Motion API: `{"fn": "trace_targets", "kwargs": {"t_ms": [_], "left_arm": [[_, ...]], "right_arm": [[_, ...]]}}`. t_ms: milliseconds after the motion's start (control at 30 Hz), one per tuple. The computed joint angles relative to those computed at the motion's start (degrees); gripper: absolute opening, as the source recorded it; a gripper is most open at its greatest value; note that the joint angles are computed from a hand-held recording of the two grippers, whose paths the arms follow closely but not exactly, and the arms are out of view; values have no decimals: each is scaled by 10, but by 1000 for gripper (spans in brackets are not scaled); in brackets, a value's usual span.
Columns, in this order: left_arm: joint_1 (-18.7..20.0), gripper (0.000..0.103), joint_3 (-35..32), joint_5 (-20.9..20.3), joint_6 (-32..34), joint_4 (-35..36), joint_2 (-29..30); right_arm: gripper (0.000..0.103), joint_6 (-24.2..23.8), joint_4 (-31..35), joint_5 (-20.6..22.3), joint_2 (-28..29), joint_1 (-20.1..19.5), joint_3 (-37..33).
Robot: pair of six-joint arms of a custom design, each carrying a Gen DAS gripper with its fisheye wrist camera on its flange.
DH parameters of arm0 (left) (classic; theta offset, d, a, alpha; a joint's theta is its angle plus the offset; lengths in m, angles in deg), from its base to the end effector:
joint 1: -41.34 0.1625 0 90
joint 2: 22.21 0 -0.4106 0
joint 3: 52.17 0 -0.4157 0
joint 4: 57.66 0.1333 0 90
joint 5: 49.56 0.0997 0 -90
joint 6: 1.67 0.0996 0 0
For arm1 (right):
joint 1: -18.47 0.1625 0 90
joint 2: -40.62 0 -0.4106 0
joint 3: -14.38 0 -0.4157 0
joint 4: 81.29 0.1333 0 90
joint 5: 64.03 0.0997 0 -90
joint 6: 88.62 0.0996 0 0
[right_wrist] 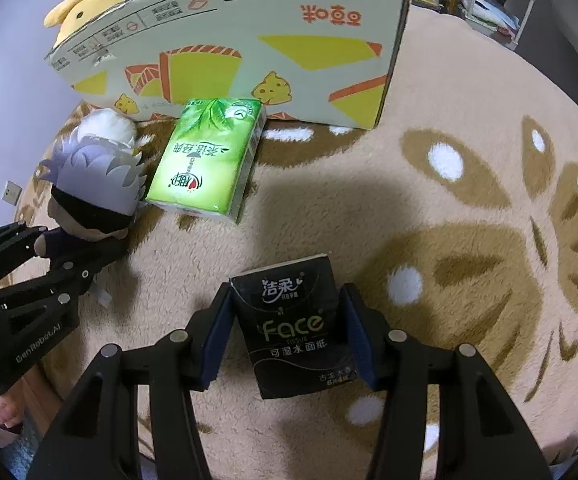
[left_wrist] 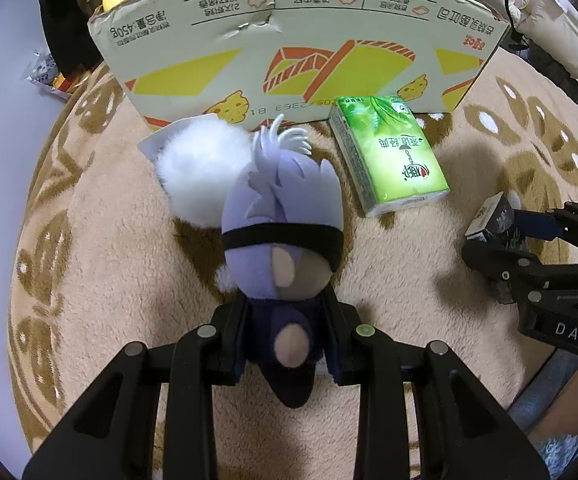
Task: Organize soft objects
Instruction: 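Lift the plush doll and black tissue pack over the box with both tools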
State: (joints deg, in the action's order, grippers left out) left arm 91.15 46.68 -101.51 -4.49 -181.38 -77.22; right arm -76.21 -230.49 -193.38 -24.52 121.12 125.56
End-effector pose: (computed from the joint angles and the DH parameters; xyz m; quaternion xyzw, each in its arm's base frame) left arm -0.2512 -0.5990 0.1162 0.3289 0.8828 -0.0415 0.3327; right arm 0.1945 -0.5465 0.1835 -0.0366 -0.9355 0.1779 0.3031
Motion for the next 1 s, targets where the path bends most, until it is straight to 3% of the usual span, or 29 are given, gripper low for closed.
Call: {"fn": "trace_targets", "kwargs": {"t_ms": [533,700,867,1000], "left_arm": [[-20,29,36,15,-6,-48,-33],[-32,29,58,22,1,-93,-54],[-41,29,75,23,17,-149,-75],[-48,29,88,50,26,-192,-83]], "right_arm": [[54,-34,-61,-10,-19,13,20],[52,-64,-120,-21,-22,28,30],[51,-118,-220,-37,-29,49,48],[51,-163,-307,-41,-21,66,54]]}}
